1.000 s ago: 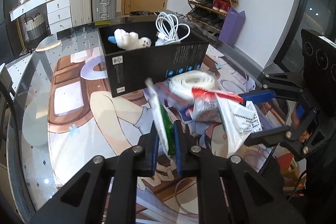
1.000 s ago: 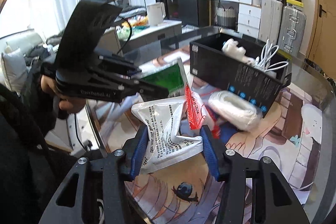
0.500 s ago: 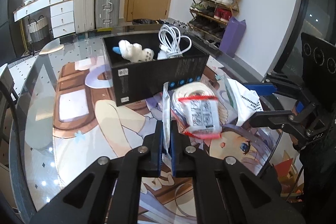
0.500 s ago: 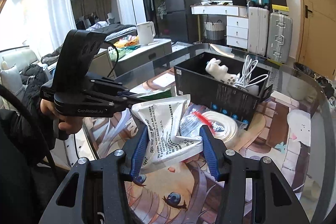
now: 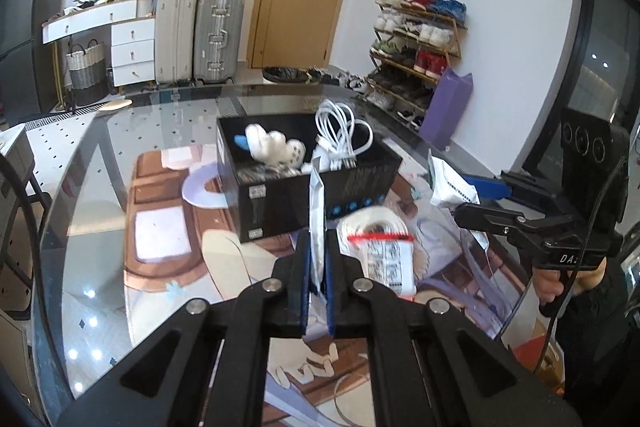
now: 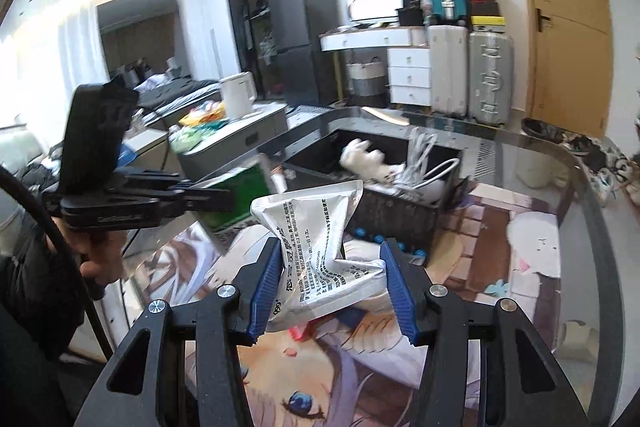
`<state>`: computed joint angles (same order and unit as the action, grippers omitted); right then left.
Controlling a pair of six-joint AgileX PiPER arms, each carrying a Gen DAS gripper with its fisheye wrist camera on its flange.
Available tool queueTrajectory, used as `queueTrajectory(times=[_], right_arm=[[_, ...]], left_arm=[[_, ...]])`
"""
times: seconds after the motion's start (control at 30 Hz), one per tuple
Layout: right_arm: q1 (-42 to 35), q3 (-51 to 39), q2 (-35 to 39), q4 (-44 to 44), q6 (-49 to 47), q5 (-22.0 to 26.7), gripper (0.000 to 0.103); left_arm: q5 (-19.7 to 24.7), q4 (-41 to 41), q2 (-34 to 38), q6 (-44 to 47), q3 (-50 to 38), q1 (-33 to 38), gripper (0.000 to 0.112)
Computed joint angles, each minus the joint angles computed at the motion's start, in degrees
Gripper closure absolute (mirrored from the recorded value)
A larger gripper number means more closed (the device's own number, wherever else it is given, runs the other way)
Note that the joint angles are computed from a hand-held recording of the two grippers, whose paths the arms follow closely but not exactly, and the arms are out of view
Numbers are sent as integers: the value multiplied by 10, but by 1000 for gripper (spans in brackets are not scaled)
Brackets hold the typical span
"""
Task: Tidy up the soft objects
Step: 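Carry the green and white packets over the box with both grippers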
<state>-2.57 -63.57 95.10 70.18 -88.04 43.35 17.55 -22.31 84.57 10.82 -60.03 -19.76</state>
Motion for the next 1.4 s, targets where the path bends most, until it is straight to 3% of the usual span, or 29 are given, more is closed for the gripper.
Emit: queueTrajectory(times=[0.33,0.6,1.0,1.23,1.4], right_arm=[[20,-49,19,-27,75,-44,52],[53,-135,75,-98,178,-86,52],[109,-265,156,-254,334,-113,52],[149,-309,193,-408,457,-156,52],[158,-323,208,-454,480,-170,52]], left_arm=[[-6,13,36,-19,-60,13,109],[3,36,90,-53,-131,23,109],[23,26,170,-48,-226,38,109],[37,47,209,-72,-259,33,109],[42,82,234,-106,-277,27,109]])
